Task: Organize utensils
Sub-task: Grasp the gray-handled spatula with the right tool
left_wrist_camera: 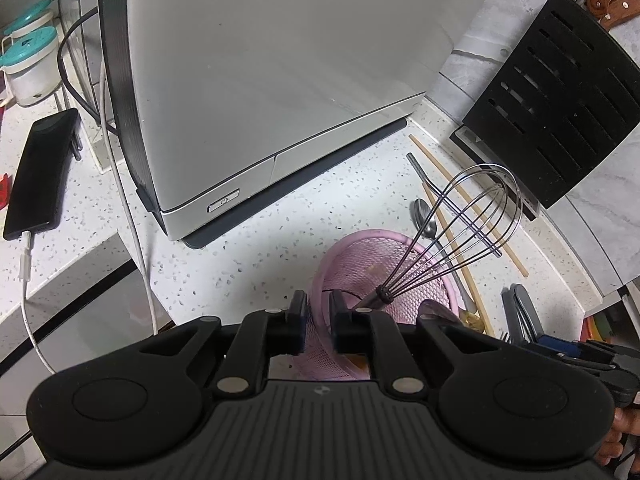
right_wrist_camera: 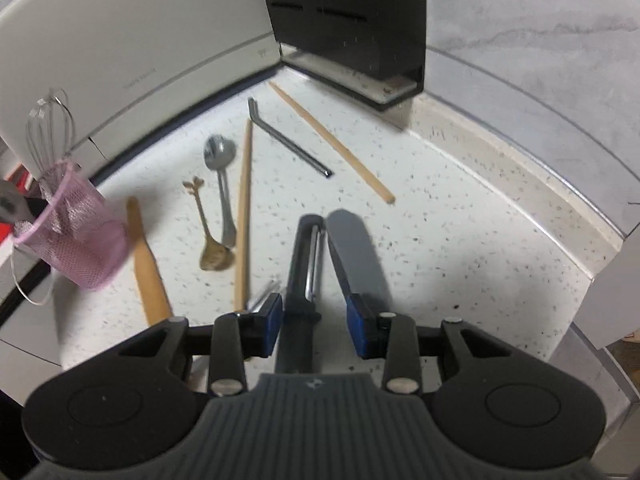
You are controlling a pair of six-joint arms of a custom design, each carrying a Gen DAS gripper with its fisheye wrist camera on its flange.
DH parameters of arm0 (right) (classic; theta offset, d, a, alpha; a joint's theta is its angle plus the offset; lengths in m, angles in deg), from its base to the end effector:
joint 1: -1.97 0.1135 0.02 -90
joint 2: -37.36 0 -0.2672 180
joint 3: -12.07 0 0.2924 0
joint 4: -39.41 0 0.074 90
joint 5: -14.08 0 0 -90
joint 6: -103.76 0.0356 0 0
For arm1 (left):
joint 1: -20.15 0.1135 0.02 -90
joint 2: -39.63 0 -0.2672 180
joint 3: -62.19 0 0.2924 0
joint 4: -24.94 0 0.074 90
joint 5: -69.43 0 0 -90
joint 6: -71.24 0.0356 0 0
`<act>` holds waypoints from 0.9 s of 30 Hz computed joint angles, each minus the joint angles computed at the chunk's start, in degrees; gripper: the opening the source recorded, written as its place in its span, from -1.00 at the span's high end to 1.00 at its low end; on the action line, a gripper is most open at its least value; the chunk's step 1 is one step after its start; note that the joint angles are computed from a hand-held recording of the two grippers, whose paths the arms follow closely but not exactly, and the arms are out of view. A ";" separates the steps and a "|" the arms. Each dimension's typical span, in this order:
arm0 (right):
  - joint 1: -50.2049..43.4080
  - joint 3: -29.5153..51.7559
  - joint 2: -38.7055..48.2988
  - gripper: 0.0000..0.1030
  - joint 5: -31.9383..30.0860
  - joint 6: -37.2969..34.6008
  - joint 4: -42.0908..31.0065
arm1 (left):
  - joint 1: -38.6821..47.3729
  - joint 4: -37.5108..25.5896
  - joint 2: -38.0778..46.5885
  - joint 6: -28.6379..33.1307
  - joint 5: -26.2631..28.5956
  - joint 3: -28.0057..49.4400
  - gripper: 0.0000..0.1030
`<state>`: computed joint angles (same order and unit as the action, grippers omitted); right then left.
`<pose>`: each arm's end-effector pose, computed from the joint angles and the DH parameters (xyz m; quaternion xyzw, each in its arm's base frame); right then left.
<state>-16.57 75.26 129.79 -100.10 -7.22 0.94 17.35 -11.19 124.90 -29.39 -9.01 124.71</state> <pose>0.3145 -0.0901 0.1391 -0.0609 0.9583 0.1295 0.2474 0.3232 -0.0229 0.1735 -0.0385 0.9581 -0.1276 0.2537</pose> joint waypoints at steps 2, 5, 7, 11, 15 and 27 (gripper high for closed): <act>0.97 0.44 0.93 0.33 0.54 -0.48 0.21 | 0.06 0.04 -0.05 -0.05 0.08 -0.07 0.76; 2.65 -0.18 0.82 0.33 1.91 -0.70 2.37 | 0.26 0.09 0.01 0.03 0.23 -0.11 0.75; 3.86 0.10 1.33 0.33 3.12 -0.57 3.55 | 0.09 0.01 0.22 -0.05 -0.07 0.06 0.75; 6.02 1.81 3.33 0.34 6.15 0.19 5.13 | -0.47 -0.12 0.68 -0.07 -0.96 0.41 0.75; 7.31 5.80 6.65 0.34 6.92 2.08 3.75 | -0.39 -0.13 0.74 -0.02 -0.85 0.45 0.75; 10.04 8.19 9.51 0.76 10.23 -0.04 3.46 | -0.09 -0.01 0.89 0.26 -0.31 0.43 0.75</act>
